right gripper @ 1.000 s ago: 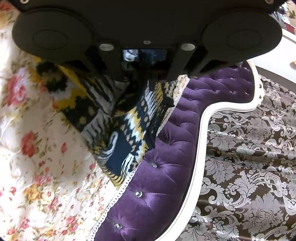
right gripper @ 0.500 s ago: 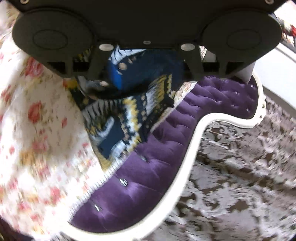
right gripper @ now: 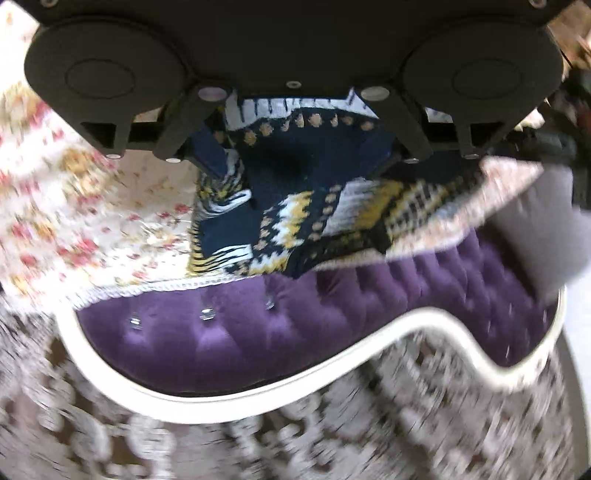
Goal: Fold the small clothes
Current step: 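Grasp the folded sweater edge with the left tool and lift it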
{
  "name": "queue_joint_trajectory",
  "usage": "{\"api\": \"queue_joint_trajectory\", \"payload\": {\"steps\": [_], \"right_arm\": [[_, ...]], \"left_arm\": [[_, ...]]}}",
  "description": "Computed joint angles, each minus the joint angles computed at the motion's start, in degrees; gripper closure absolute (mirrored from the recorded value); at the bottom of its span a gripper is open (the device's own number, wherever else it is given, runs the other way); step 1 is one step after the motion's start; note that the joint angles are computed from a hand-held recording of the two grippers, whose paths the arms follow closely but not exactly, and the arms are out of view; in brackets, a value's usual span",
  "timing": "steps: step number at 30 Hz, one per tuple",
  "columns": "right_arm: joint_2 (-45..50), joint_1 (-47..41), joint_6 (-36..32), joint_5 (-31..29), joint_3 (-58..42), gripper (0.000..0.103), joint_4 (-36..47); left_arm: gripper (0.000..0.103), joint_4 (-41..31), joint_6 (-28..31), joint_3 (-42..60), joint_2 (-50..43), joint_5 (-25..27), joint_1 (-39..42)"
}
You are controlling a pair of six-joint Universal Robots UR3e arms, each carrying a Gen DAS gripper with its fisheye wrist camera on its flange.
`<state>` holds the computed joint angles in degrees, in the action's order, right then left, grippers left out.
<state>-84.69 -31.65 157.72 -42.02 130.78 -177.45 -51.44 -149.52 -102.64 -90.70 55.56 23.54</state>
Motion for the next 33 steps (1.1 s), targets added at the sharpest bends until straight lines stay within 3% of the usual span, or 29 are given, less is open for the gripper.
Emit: {"api": "queue_joint_trajectory", "payload": {"steps": [5, 11, 13, 14, 16, 18, 21, 26, 29, 32, 33], "right_arm": [[7.4, 5.2, -2.1, -4.5, -4.7, 0.022, -1.5], [9.5, 4.1, -4.5, -2.2, -3.9, 0.032, -1.3], [9.3, 3.2, -4.3, -1.3, -4.0, 0.044, -0.3], [9.0, 2.7, -4.5, -1.2, -4.0, 0.048, 0.3], [8.2, 1.7, -5.7, -0.6, -4.2, 0.069, 2.6], [7.3, 1.1, -6.9, 0.1, -4.2, 0.076, 4.7], [5.2, 1.5, -8.5, -0.3, -2.9, 0.097, 5.0], [-1.3, 1.6, -9.9, -0.2, 3.2, 0.097, 2.1], [-6.1, 0.2, -9.0, 0.5, 7.4, 0.097, -0.9], [-4.4, 1.1, -6.4, -2.2, 5.1, 0.088, -3.6], [-2.7, 2.2, -6.3, -3.7, 3.0, 0.076, -3.6]], "left_arm": [[0.005, 4.6, 0.9, -2.6, 0.0, 0.4, -0.4], [0.009, 6.6, -1.1, -1.6, -1.8, 0.0, -0.7], [0.023, 8.3, -2.3, -1.9, -2.0, 0.2, -0.8], [0.035, 9.5, -2.8, -2.0, -2.1, 0.7, -1.0], [0.055, 10.9, -3.8, -2.0, -2.2, 2.0, -1.4], [0.084, 11.5, -4.0, -2.5, -1.8, 1.8, -1.2], [0.095, 13.4, -3.7, -5.1, 0.1, 0.9, -1.1], [0.096, 20.8, -3.9, -14.2, 8.2, -0.3, 0.5], [0.096, 19.6, -2.2, -15.5, 11.6, -1.7, 1.7], [0.096, 19.3, -2.5, -14.7, 11.6, -1.2, 1.4], [0.096, 19.6, -2.9, -14.6, 11.3, -1.1, 1.2]]}}
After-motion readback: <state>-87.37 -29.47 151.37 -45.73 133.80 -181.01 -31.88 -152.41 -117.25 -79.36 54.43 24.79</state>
